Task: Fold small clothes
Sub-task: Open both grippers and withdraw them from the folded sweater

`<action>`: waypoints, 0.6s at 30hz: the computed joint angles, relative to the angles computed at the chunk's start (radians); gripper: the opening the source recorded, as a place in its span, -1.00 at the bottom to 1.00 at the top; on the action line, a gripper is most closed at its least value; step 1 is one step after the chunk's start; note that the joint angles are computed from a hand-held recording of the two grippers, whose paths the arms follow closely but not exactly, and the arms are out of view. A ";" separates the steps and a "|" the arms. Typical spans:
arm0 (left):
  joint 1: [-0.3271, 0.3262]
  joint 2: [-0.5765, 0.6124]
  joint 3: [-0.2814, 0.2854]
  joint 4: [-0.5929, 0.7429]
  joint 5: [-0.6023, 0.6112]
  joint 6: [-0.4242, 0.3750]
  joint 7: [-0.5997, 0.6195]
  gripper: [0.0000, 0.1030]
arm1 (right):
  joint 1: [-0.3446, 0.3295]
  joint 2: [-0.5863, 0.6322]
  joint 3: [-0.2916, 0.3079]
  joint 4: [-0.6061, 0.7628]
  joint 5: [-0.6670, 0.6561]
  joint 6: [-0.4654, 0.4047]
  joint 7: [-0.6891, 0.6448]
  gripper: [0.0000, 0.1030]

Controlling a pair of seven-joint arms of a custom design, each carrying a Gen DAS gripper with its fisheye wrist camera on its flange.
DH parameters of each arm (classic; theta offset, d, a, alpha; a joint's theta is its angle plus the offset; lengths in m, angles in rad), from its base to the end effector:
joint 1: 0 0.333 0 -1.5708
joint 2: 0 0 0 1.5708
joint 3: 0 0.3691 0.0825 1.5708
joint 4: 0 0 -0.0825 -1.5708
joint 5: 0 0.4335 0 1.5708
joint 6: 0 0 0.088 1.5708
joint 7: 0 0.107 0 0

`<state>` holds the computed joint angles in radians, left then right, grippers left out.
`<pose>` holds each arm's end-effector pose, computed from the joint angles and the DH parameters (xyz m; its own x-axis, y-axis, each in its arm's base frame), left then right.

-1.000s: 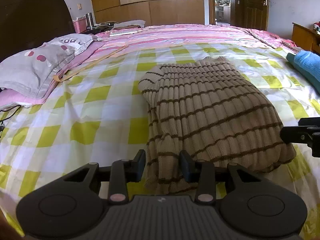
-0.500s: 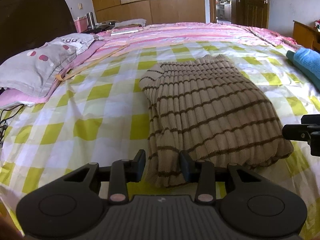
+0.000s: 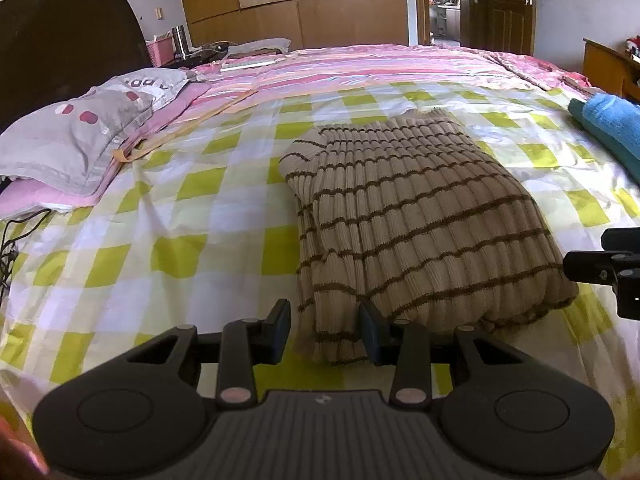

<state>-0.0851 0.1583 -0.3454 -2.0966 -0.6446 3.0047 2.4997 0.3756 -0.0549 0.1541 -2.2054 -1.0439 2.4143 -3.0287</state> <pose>0.6168 -0.2255 0.4484 -0.6317 -0.7694 -0.0948 -0.4996 0.4976 -0.7090 0.5062 0.2921 0.4592 -0.4040 -0.9144 -0.0264 -0.6184 0.2942 -0.7287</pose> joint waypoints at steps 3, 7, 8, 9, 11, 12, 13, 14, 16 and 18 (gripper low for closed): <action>0.013 -0.017 -0.017 -0.012 -0.052 -0.002 0.051 -0.14 | 0.004 -0.001 0.004 0.002 -0.006 -0.011 0.000 -0.04; -0.005 -0.036 -0.002 -0.031 -0.072 -0.003 0.077 -0.13 | 0.012 0.003 0.009 0.007 -0.012 -0.025 -0.003 -0.04; -0.010 -0.039 0.003 -0.034 -0.075 -0.004 0.080 -0.13 | 0.015 0.003 0.009 0.008 -0.012 -0.026 -0.004 -0.04; -0.014 -0.042 0.008 -0.037 -0.078 -0.005 0.082 -0.13 | 0.017 0.003 0.010 0.008 -0.012 -0.026 -0.004 -0.04; -0.023 -0.049 0.017 -0.045 -0.081 -0.007 0.081 -0.11 | 0.020 0.004 0.010 0.008 -0.012 -0.026 -0.007 -0.04; -0.027 -0.052 0.022 -0.048 -0.081 -0.008 0.080 -0.09 | 0.021 0.003 0.010 0.007 -0.012 -0.026 -0.007 -0.04; -0.032 -0.054 0.026 -0.051 -0.082 -0.008 0.080 -0.07 | 0.022 0.003 0.011 0.007 -0.012 -0.026 -0.006 -0.04; -0.033 -0.056 0.028 -0.054 -0.088 -0.009 0.086 -0.06 | 0.023 0.003 0.011 0.006 -0.011 -0.025 -0.006 -0.04; -0.040 -0.061 0.033 -0.060 -0.093 -0.013 0.091 -0.04 | 0.025 0.003 0.011 0.005 -0.009 -0.025 -0.007 -0.04; -0.047 -0.065 0.039 -0.067 -0.093 -0.014 0.092 -0.04 | 0.027 0.004 0.012 0.003 -0.006 -0.027 -0.006 -0.04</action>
